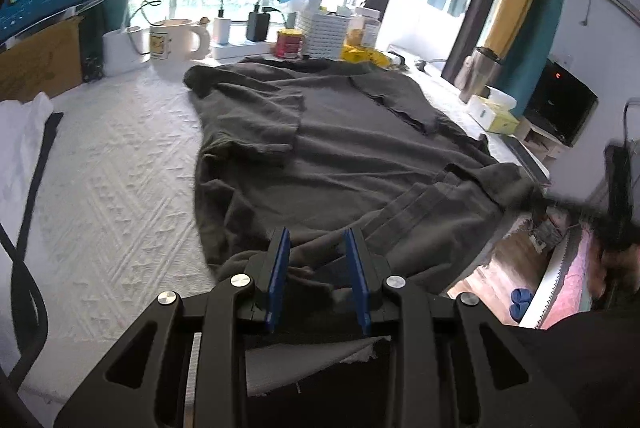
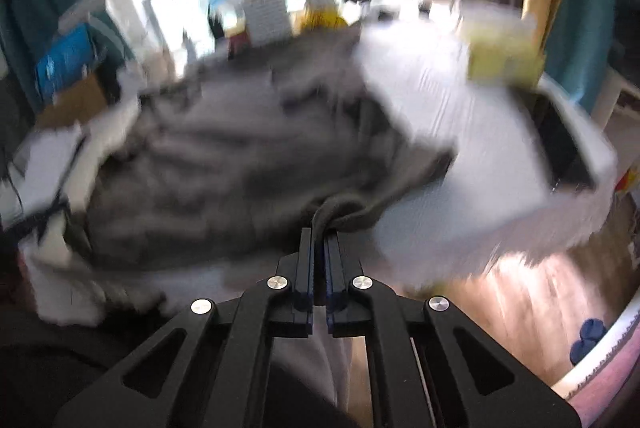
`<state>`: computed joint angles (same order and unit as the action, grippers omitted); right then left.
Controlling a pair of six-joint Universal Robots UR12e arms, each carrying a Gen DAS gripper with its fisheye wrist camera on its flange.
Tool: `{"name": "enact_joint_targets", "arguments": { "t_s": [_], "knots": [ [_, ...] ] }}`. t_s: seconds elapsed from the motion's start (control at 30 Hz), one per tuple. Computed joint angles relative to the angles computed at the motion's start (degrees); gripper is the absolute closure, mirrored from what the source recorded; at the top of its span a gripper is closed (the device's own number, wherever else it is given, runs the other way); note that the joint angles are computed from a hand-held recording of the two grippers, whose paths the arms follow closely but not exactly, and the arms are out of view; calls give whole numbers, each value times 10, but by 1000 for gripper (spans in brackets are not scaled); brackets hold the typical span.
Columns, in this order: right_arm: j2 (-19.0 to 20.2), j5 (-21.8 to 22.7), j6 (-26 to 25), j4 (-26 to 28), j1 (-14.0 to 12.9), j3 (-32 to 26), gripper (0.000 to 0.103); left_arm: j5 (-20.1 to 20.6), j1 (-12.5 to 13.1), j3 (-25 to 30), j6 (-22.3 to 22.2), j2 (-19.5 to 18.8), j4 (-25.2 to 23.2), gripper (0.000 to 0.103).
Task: Fold small clothes
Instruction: 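Grasp the hem with the right gripper while the left gripper holds it, then lift the hem with both grippers and fold it over toward the collar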
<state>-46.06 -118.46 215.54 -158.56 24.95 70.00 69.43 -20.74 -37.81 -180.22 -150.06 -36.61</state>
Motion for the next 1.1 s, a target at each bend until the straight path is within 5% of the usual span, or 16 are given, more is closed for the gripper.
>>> {"name": "enact_joint_targets", "arguments": {
  "t_s": [0.17,0.33,0.4,0.53,0.77,0.9,1.1],
  "knots": [
    [11,-123,-47,-63,3,-31,98,0,-1,17,16,-9,-41,75],
    [18,-172,-50,-102,-7,-48,98,18,-2,24,30,-11,-65,74],
    [19,-189,-55,-114,-11,-52,98,16,-3,22,36,-10,-66,55],
    [19,-225,-47,-126,-18,-50,98,0,-2,19,37,-7,-57,46],
    [1,-233,11,-87,-30,-20,98,-15,-2,33,25,-13,-60,46],
    [-2,-226,28,-76,-32,-11,98,-34,-5,32,60,-12,-57,46],
    [-8,-224,42,-67,-33,0,98,15,-14,53,88,-17,-117,46]
  ]
}}
